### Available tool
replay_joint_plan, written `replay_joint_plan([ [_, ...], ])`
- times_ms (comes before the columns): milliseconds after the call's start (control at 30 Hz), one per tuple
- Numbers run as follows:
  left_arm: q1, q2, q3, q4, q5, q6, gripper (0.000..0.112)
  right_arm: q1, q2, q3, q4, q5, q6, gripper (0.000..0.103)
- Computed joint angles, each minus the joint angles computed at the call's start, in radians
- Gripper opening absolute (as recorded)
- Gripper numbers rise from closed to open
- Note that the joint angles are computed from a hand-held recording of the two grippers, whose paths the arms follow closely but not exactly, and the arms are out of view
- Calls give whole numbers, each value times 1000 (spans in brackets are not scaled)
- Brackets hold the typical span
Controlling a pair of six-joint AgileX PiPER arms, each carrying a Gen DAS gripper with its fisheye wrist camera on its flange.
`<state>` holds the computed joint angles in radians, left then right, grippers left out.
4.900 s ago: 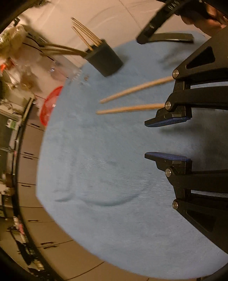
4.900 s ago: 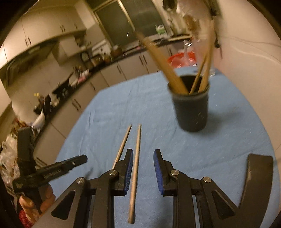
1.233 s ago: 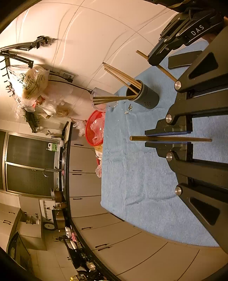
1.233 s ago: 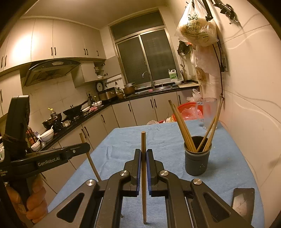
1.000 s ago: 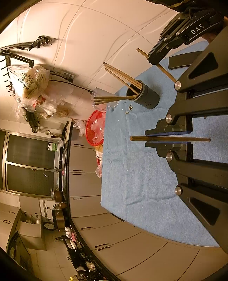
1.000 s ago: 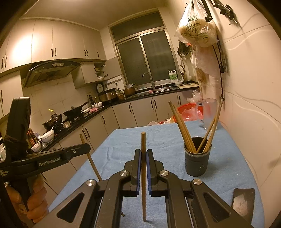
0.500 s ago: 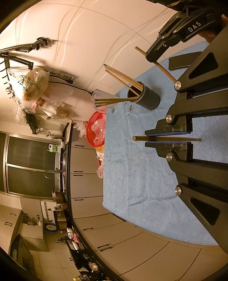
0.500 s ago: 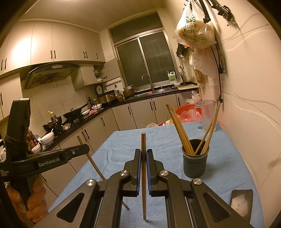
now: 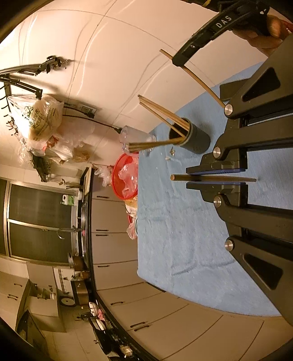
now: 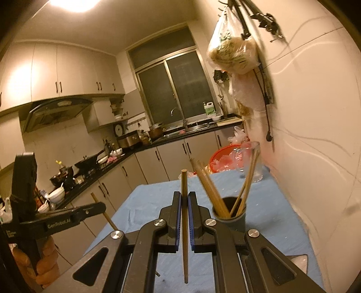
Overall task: Organize utensils
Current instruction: 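Lift both held chopsticks upright and carry them toward the black cup, then lower the chopsticks into the black cup and open both tools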
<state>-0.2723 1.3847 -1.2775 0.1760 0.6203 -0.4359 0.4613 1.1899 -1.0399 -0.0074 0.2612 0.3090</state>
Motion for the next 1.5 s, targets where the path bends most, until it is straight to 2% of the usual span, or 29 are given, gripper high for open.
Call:
replay_joint_plan([
  [233, -31, 69, -146, -37, 58, 38, 5, -89, -16, -56, 139, 30, -152, 6],
  [600, -55, 213, -431, -58, 155, 57, 5, -217, 43, -216, 355, 89, -381, 6],
  [1067, -82, 491, -885, -73, 274, 59, 5, -330, 270, -484, 455, 147, -455, 6],
  [1267, -76, 615, -1024, -91, 295, 62, 5, -344, 355, -533, 496, 131, -483, 6],
  [1500, -71, 719, -1089, -100, 304, 67, 5, -341, 442, -564, 503, 112, -489, 6],
])
